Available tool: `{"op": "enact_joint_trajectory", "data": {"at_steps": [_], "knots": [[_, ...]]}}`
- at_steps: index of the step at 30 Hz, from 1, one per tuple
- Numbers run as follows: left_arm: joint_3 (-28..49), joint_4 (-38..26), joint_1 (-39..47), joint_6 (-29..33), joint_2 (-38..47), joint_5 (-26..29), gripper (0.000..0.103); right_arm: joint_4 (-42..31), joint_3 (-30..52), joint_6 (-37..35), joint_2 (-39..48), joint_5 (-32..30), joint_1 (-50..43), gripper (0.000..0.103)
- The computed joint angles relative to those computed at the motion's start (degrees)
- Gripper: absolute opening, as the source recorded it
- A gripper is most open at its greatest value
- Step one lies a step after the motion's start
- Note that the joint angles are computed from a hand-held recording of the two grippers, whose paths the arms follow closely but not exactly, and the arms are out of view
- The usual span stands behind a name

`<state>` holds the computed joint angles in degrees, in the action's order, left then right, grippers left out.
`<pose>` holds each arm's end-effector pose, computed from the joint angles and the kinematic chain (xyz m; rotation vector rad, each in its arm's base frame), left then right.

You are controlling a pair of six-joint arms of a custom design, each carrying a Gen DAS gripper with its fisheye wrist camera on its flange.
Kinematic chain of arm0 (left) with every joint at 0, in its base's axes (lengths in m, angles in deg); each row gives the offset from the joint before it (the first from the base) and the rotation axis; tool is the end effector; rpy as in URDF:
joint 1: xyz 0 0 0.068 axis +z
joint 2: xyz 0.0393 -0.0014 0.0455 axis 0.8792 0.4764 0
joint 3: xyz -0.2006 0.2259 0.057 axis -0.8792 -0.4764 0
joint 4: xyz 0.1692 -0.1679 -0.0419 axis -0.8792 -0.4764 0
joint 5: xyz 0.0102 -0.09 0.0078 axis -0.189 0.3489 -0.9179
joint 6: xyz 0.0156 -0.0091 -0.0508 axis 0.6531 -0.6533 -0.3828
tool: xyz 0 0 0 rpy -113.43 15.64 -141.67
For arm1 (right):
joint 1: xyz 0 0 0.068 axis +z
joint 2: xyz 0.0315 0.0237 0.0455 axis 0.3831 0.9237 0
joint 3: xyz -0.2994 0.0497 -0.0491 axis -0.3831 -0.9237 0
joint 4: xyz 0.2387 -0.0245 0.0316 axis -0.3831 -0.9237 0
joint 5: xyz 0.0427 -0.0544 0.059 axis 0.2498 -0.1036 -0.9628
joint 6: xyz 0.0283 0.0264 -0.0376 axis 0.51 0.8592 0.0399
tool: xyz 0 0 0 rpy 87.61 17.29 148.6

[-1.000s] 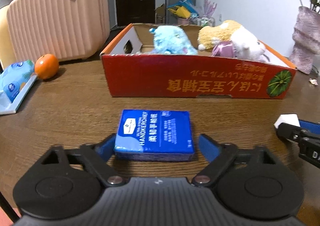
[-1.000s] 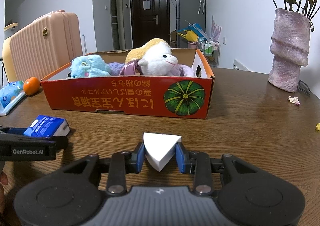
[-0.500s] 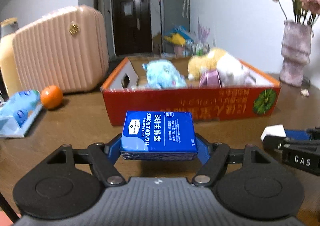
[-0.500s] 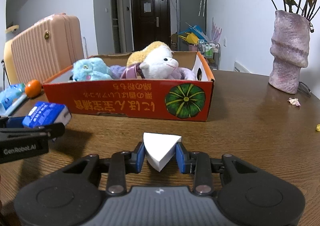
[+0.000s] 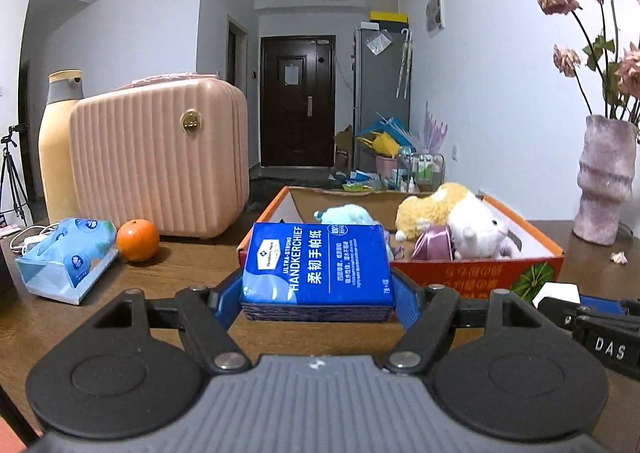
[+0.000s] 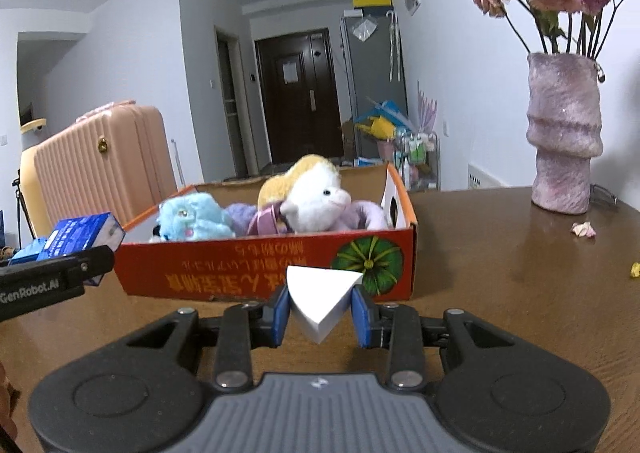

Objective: Organize soft objects
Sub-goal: 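Carry the handkerchief pack and sponge in both grippers over the cardboard box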

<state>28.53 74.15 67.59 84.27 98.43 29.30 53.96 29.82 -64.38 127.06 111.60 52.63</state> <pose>0.2605 0.0189 0.1318 0.1443 1.8902 -0.1052 0.2289 0.1121 0.0984 0.2113 1.9726 0.0690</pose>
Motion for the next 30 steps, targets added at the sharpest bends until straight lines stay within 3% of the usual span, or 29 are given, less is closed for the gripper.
{"op": "enact_joint_trajectory", "data": {"at_steps": [12, 30], "knots": [[3.42, -0.69, -5.61, -4.72, 0.39, -7.04, 0.075, 5.69, 2.27, -4.75, 2.56, 3.2, 0.01, 0.032], [14.86, -6.06, -11.4, -8.71, 5.15, -16.32, 0.075, 7.77, 10.67, -8.56, 6.62, -0.18, -6.3, 0.032]]}}
